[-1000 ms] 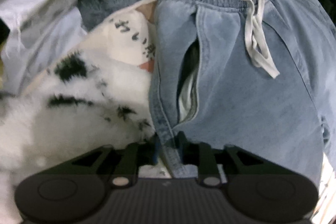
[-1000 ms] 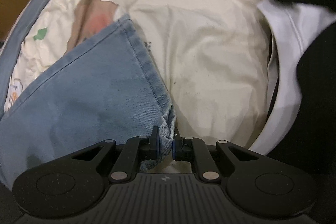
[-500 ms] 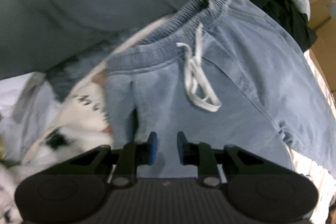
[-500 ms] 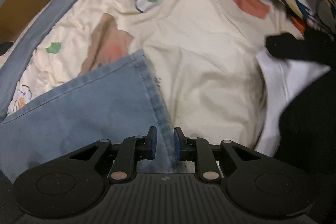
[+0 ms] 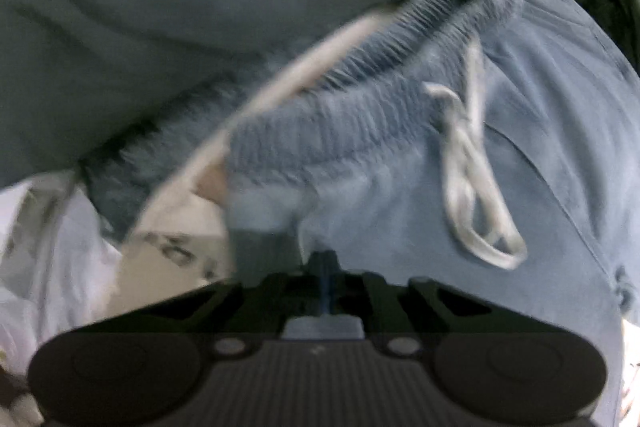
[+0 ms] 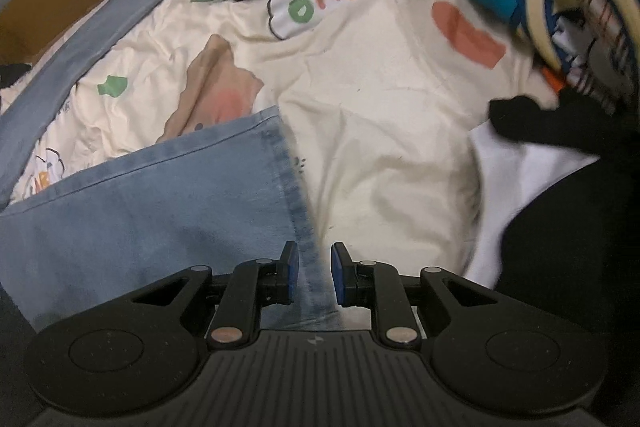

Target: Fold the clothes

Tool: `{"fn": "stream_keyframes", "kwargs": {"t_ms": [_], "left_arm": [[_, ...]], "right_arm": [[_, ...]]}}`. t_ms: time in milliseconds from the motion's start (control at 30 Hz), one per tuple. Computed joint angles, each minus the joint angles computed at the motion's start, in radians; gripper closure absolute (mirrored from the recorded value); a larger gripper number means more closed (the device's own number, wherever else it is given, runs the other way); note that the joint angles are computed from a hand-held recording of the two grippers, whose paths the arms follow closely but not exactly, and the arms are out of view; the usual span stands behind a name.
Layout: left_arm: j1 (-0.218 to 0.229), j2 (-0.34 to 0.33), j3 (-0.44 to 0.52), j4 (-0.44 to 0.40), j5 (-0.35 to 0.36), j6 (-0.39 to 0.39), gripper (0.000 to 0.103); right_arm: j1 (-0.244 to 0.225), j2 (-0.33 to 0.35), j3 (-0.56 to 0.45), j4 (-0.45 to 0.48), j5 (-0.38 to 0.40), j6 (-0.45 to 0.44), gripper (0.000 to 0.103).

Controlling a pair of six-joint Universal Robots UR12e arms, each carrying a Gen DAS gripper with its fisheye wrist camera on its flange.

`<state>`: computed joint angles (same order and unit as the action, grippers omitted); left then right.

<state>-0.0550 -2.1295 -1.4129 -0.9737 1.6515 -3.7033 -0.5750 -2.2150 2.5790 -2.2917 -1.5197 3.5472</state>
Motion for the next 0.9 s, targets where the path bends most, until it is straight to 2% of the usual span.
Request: {"fn": "stream_keyframes", "kwargs": {"t_ms": [133, 167, 267, 367, 433, 633, 700, 833, 900], "left_arm": [[0.032, 0.032, -0.043, 0.077, -0.062, -0.093, 0.100], [0.031, 0.037, -0.045, 0.088, -0.057, -0.096, 0.099], [0.026, 0.048, -0.042, 0.107, -0.049, -0.094, 0.085], [0.017, 0.041, -0.025, 0.118, -0.058, -0.062, 0.083], [0.012, 0.024, -0.001, 0.093, -0.057, -0.041, 0.083], [0.011, -0.025, 0.043, 0.014, -0.016, -0.043, 0.086], [0.012, -0.036, 0.049, -0.007, 0.002, -0.050, 0.100], [0.010, -0.047, 0.050, -0.015, 0.033, -0.102, 0.099], [0.002, -0.054, 0.060, -0.028, 0.061, -0.083, 0.099]], "right_arm": [[-0.009, -0.011, -0.014, 0.017, -0.018, -0.001, 0.084], [-0.016, -0.010, -0.015, 0.013, -0.007, -0.004, 0.084], [-0.022, 0.013, -0.012, -0.022, 0.028, -0.020, 0.084], [-0.008, 0.050, -0.014, -0.054, 0.048, -0.013, 0.084], [0.005, 0.079, -0.016, -0.078, 0.063, -0.015, 0.084], [0.066, 0.188, -0.033, -0.127, 0.082, -0.026, 0.081], [0.083, 0.226, -0.040, -0.138, 0.088, -0.033, 0.080], [0.108, 0.301, -0.052, -0.136, 0.090, -0.071, 0.080], [0.118, 0.330, -0.060, -0.121, 0.073, -0.075, 0.078]]}}
